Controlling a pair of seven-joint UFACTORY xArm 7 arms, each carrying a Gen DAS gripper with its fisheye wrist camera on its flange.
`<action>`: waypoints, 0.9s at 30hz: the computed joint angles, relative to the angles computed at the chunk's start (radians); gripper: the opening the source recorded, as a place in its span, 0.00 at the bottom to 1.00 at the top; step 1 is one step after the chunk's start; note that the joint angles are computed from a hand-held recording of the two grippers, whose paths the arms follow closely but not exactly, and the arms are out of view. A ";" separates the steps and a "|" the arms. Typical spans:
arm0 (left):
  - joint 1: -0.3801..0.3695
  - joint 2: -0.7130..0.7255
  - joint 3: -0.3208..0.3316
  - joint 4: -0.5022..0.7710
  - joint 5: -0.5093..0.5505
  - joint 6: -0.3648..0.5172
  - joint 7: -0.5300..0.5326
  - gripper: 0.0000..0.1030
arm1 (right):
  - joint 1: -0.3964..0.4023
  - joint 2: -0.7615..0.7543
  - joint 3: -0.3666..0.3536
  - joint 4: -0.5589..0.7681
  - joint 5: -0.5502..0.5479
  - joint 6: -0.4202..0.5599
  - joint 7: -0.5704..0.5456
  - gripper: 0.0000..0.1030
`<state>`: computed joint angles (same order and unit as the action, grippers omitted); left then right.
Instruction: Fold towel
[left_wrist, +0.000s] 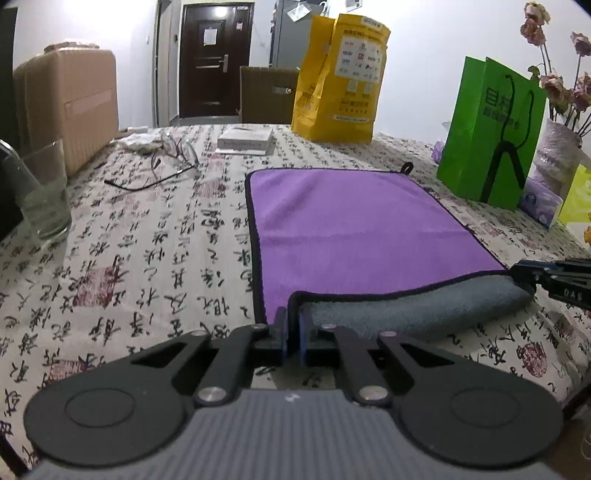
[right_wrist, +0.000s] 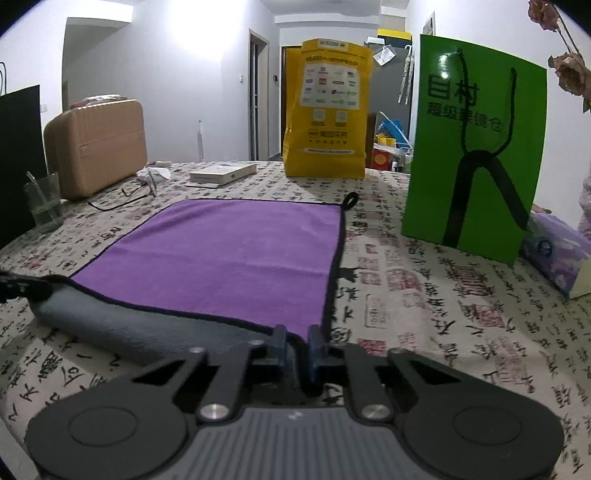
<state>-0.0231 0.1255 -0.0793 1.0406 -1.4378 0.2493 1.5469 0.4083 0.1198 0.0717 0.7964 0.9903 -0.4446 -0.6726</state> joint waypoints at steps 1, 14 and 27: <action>0.001 0.000 -0.001 0.004 -0.013 0.002 0.017 0.06 | -0.012 -0.009 0.001 -0.010 -0.026 0.010 0.029 0.11; 0.017 0.017 -0.003 0.020 0.001 0.033 0.035 0.06 | -0.025 -0.030 -0.057 -0.033 -0.222 0.119 0.184 0.06; 0.003 0.162 -0.034 0.276 0.011 -0.050 0.059 0.06 | -0.057 0.063 -0.092 0.149 -0.321 0.109 0.176 0.06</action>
<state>-0.0196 0.2877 -0.1137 1.3166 -1.4273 0.1993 1.6056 0.3509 0.1824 -0.0201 0.9455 0.6689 -0.3355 -0.4963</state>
